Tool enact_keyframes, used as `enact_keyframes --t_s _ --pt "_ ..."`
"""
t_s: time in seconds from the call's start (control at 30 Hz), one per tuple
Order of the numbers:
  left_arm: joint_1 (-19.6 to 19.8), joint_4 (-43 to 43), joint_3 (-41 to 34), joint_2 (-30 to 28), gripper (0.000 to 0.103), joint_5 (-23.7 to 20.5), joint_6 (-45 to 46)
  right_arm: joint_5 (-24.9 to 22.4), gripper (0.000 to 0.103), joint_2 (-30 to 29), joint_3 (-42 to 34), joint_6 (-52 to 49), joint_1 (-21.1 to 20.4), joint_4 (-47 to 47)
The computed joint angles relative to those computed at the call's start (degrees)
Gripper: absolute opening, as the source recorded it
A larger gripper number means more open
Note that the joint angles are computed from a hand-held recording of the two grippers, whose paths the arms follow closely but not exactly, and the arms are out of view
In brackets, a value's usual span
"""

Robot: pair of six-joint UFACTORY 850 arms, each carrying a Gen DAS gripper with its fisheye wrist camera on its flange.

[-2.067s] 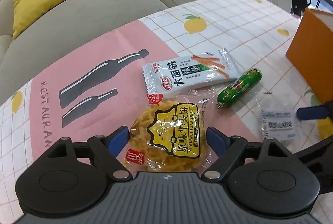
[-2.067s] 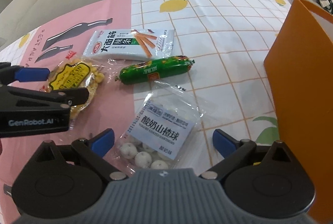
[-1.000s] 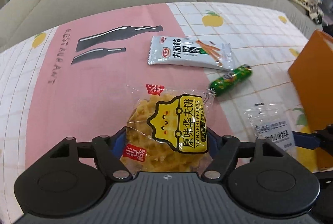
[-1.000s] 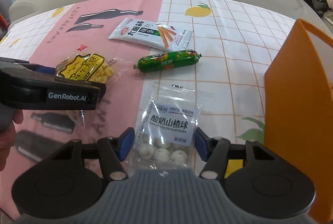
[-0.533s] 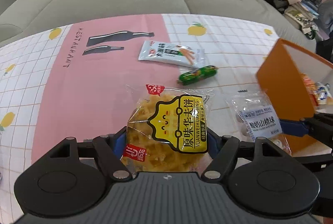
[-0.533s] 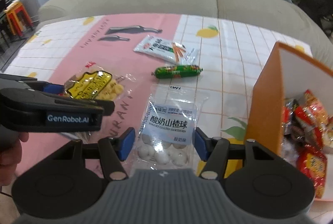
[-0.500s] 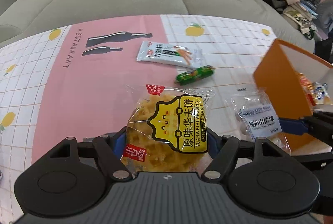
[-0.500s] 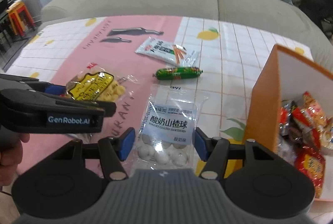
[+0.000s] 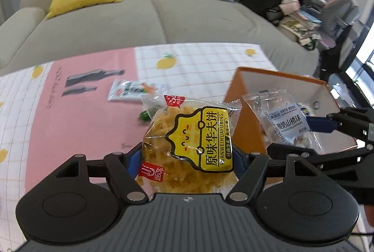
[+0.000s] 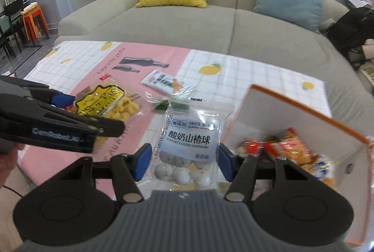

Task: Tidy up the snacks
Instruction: 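Carry the waffle cake with the left gripper while the right gripper carries the hawthorn packet into the box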

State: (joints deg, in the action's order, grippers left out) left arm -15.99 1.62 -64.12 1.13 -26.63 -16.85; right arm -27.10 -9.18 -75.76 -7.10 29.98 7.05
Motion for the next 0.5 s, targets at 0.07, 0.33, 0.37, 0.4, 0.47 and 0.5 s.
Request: enact_keyframes --t_s 0.07,0.33,0.37,0.4,0.47,0.5 --pt "-0.9 -1.9 -1.5 -0.9 0.083 0.2 2.1 -0.4 0.059 1.3 0.4 -0.8 -1.5 -0.2" --pt "-4.1 -13.3 -9.1 -7.5 0.083 -0.2 15.0 -2.2 0.059 4.3 1.1 -5.5 -7.7 -2.6" --pt "-4.3 -14.8 -10.3 -8.6 0.083 -0.5 16.7 -2.5 0.059 4.2 0.8 -6.3 -8.8 -2.9" --pt "-4.7 -16.1 -11.5 -9.7 0.083 -0.6 18.4 -2.9 0.059 4.1 0.6 -6.8 -9.7 -3.2" --pt "-5.3 -18.8 -14.4 -12.2 0.083 -1.4 21.8 -3.5 0.059 3.7 0.1 -8.5 -11.7 -3.8" --pt "-5.6 -20.0 -15.8 -13.5 0.083 -1.8 23.3 -3.7 0.059 3.4 -0.1 -9.3 -12.7 -4.1"
